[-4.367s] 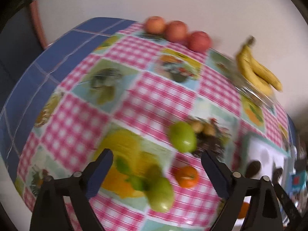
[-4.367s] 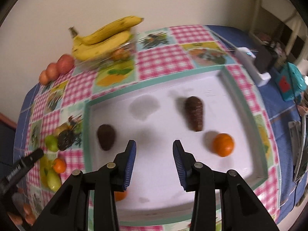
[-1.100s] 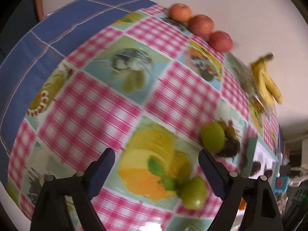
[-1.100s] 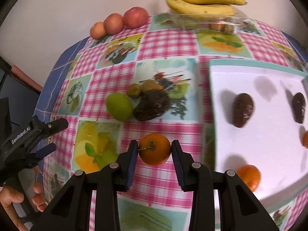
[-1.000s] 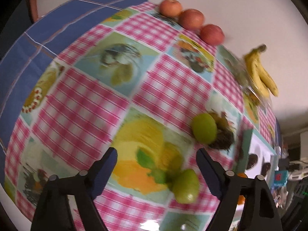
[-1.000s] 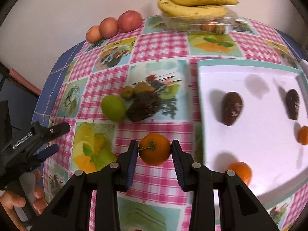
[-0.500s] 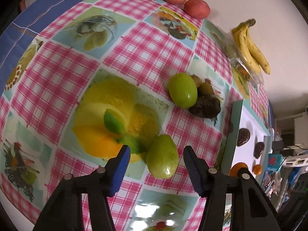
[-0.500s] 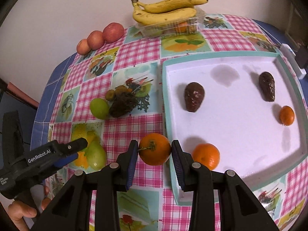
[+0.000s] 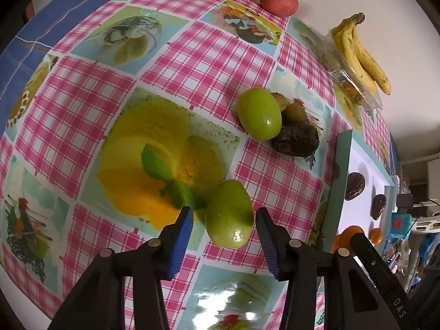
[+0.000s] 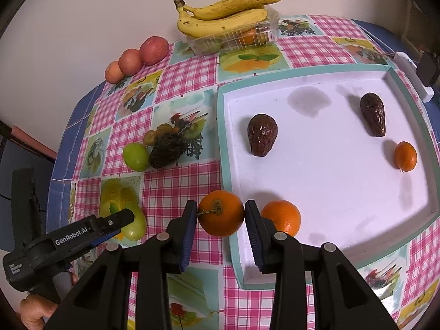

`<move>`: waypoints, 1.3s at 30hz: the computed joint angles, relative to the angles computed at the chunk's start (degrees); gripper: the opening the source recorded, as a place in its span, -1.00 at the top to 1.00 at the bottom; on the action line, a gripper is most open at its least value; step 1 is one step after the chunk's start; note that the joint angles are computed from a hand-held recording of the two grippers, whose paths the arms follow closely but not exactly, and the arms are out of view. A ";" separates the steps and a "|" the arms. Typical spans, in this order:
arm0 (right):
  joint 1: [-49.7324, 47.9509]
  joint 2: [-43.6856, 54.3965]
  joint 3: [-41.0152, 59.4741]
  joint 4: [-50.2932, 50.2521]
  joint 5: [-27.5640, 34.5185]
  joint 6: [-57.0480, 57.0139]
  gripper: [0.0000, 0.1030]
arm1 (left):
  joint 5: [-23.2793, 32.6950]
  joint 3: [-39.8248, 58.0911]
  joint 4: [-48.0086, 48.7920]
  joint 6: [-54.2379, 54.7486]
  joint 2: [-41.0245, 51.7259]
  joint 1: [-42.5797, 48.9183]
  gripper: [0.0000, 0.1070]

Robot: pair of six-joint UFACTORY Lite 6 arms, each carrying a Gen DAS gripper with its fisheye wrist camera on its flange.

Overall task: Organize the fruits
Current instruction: 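Carry the orange into the white tray with the right tool while the left carries the green pear there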

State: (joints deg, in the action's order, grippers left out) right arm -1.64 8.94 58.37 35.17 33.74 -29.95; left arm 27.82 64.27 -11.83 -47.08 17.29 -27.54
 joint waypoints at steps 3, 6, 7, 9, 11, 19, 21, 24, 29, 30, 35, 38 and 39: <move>-0.38 0.07 0.10 0.47 0.25 -0.59 0.28 | -0.27 -0.51 -0.81 0.65 -0.26 0.05 0.05; -0.62 0.17 0.09 0.97 0.46 -1.07 0.28 | -0.54 -0.80 -1.28 1.47 -0.52 0.10 0.19; -0.70 0.17 0.08 1.04 0.53 -1.17 0.28 | -0.54 -0.67 -1.16 1.48 -0.51 0.00 0.22; -1.01 0.23 0.14 1.26 0.82 -1.55 0.28 | -0.11 0.75 0.17 0.36 0.65 -0.42 0.23; -1.30 0.25 0.18 1.68 1.08 -1.95 0.28 | 0.16 1.31 0.44 0.24 1.00 -0.44 0.24; -2.96 -0.16 0.33 3.67 2.13 -3.84 0.28 | 0.43 3.77 5.01 -3.39 -0.16 -1.43 0.24; -3.82 -0.78 0.34 4.19 2.43 -4.62 0.28 | 0.65 4.78 6.00 -4.15 -0.24 -1.98 0.24; -5.78 -1.48 0.72 4.23 2.56 -5.07 0.28 | 0.94 6.99 7.67 -5.58 0.69 -3.27 0.24; -10.49 -0.51 2.21 3.39 2.84 -4.78 0.28 | 1.33 11.85 9.03 -6.66 3.84 -6.34 0.24; -11.52 -0.29 2.45 2.92 2.77 -4.52 0.28 | 1.56 13.01 9.06 -6.59 4.62 -7.02 0.24; -18.38 2.73 5.17 1.72 3.52 -4.72 0.28 | 2.84 19.41 8.40 -5.36 9.47 -9.77 0.24; -21.88 4.58 6.76 0.57 3.45 -4.23 0.28 | 3.46 23.20 8.34 -4.92 12.30 -11.04 0.24; -23.09 5.32 7.43 0.33 3.59 -4.28 0.28 | 3.98 24.71 9.01 -5.23 13.31 -11.58 0.24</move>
